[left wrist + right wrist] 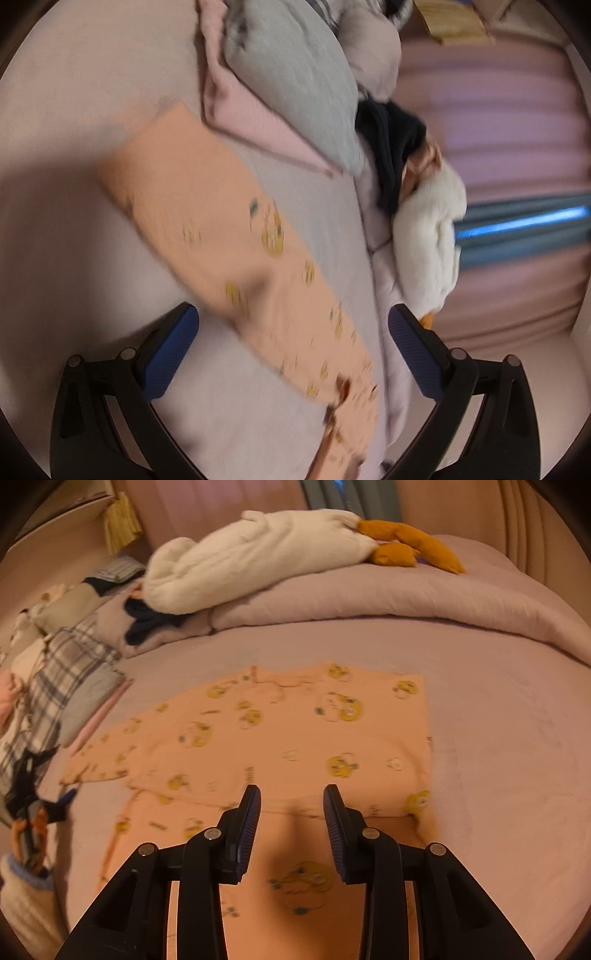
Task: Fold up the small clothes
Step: 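Grasp the other sleeve cuff with the left gripper and lift it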
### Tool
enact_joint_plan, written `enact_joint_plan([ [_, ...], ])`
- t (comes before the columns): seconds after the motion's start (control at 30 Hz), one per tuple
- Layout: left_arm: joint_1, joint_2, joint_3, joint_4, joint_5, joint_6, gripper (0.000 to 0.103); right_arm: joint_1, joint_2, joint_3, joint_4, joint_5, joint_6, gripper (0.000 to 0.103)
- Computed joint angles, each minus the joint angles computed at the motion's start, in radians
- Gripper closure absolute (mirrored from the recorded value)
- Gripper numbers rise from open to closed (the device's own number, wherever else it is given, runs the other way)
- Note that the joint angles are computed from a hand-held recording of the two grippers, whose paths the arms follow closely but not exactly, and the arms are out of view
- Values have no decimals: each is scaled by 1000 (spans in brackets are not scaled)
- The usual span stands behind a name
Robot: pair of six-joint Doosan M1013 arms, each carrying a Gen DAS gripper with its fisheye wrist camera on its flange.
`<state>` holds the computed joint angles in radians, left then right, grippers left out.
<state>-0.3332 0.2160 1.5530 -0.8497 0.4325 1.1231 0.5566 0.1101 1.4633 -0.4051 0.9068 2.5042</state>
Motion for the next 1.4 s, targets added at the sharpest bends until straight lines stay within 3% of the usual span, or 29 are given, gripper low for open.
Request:
enact_joint_plan([
  [0.23, 17, 33, -58, 201, -4, -205, 1, 28, 5, -11, 33, 30, -66, 68],
  [0.37, 4, 51, -103, 406, 44, -368, 5, 38, 1, -6, 50, 32, -86, 68],
  [0.47, -11, 65, -138, 565, 107, -463, 24, 48, 2, -5, 42, 53, -79, 68],
  [0.53, -11, 72, -146, 602, 131, -492, 51, 54, 5, -6, 48, 72, -81, 68],
  [0.57, -9, 74, -147, 607, 143, -494, 58, 59, 5, -4, 45, 82, -84, 68],
  [0.63, -8, 84, -167, 639, 208, -486, 85, 67, 5, -1, 40, 99, -89, 68],
  [0.7, -10, 92, -191, 686, 268, -476, 97, 69, 3, 7, 51, 104, -97, 68],
  [0.93, -35, 73, -200, 763, 235, -485, 100, 68, -11, 22, 56, 97, -70, 68],
  [1.13, -105, 80, -288, 879, 238, -430, 100, 72, -24, 35, 49, 78, -49, 68],
  [1.4, -223, 139, -438, 839, 245, -229, 100, 72, -66, 84, 32, 33, -3, 68],
])
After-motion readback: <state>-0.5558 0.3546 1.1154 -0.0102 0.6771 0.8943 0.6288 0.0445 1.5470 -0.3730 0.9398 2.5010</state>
